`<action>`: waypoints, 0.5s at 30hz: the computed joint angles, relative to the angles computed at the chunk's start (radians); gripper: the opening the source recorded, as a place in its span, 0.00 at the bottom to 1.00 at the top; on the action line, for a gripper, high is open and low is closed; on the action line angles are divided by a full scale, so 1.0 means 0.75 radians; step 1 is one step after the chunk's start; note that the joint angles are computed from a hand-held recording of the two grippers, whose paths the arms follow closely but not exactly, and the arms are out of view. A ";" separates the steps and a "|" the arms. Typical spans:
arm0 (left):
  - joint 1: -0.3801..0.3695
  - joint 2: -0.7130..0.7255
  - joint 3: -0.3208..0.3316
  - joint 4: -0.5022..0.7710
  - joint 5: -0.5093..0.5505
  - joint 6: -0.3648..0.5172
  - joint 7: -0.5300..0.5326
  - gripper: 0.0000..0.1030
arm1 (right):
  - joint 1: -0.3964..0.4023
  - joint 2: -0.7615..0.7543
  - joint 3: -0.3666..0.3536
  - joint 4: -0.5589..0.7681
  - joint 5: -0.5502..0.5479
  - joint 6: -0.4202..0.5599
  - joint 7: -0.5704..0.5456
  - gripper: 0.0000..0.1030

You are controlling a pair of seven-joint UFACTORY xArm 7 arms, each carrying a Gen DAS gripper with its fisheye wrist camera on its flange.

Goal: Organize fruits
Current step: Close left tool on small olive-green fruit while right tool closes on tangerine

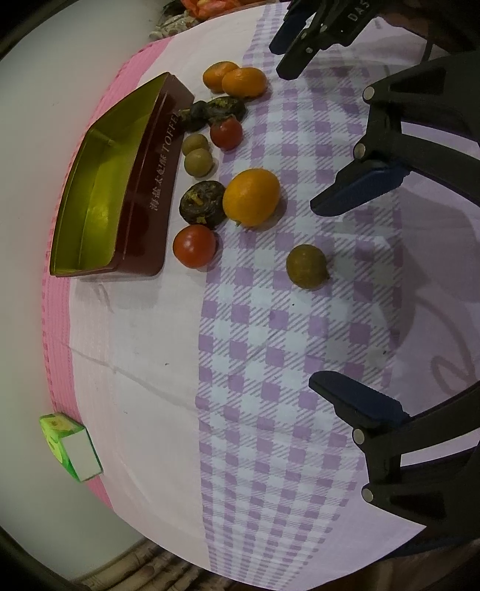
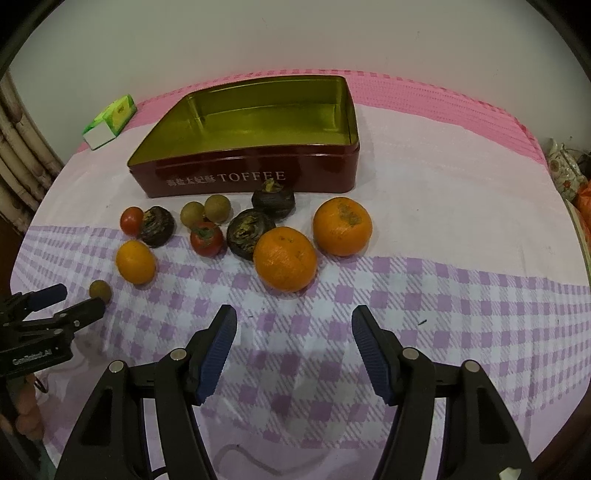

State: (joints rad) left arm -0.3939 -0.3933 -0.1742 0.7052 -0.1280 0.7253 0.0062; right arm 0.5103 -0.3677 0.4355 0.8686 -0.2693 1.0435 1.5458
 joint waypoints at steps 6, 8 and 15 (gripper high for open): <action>0.001 0.040 0.009 0.019 -0.008 0.002 0.025 0.79 | -0.012 0.023 -0.027 -0.001 -0.001 -0.020 -0.044 0.60; 0.005 0.057 -0.001 0.024 0.004 -0.014 0.017 0.79 | -0.018 0.036 -0.034 0.003 -0.005 -0.023 -0.059 0.60; 0.008 0.105 -0.004 0.036 0.024 -0.050 0.020 0.70 | -0.032 0.079 -0.055 0.019 -0.016 -0.040 -0.085 0.59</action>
State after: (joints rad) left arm -0.3879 -0.3143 -0.1771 0.7322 -0.1103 0.6877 0.0213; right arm 0.4866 -0.3086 0.3942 0.8826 -0.2814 1.0133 1.4821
